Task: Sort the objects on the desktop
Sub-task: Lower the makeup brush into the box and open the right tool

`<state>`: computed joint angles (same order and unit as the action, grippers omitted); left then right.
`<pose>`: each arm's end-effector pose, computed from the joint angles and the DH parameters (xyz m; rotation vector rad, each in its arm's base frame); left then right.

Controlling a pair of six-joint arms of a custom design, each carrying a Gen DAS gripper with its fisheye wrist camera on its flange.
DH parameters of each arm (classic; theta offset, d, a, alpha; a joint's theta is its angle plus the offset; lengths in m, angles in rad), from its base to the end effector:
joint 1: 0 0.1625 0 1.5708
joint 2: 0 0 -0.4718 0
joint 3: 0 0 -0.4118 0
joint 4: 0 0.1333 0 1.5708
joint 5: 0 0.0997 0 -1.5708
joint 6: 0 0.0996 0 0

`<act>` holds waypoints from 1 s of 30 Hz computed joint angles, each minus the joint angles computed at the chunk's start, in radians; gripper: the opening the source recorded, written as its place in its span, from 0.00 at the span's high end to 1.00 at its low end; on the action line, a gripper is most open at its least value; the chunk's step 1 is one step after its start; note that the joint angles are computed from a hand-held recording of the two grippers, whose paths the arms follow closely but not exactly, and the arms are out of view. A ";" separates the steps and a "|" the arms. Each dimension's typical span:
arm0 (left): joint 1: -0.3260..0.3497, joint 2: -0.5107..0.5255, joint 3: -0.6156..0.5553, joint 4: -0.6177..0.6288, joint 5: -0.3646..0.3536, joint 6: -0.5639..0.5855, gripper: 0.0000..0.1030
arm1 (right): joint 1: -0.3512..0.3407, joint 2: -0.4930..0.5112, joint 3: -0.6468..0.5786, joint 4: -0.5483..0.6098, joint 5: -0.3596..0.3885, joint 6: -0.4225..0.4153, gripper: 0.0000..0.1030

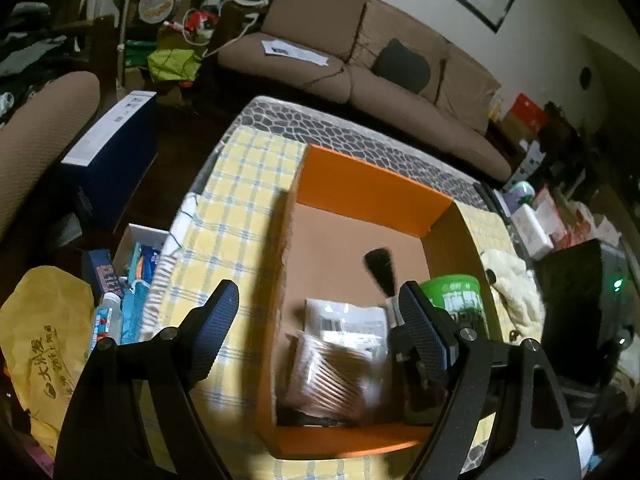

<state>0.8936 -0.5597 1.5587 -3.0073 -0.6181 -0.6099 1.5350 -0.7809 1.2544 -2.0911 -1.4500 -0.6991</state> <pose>-0.2949 -0.7091 0.0567 -0.1921 2.3791 -1.1559 0.1164 -0.8105 0.2127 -0.9948 2.8756 -0.1326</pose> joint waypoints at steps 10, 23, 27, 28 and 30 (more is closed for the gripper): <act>0.008 -0.034 0.037 -0.007 0.010 -0.014 0.22 | 0.021 0.049 0.026 -0.020 -0.039 0.077 0.90; 0.013 -0.043 0.045 -0.003 0.003 -0.023 0.22 | 0.033 0.048 0.047 -0.066 -0.102 0.055 0.83; 0.014 -0.039 0.040 0.003 -0.001 -0.024 0.22 | 0.032 0.032 0.052 -0.086 -0.090 0.035 0.70; 0.014 -0.039 0.040 0.003 -0.002 -0.025 0.22 | 0.033 0.027 0.055 -0.097 -0.090 0.027 0.70; 0.016 -0.038 0.039 0.003 -0.007 -0.028 0.22 | 0.037 0.021 0.062 -0.117 -0.093 0.013 0.69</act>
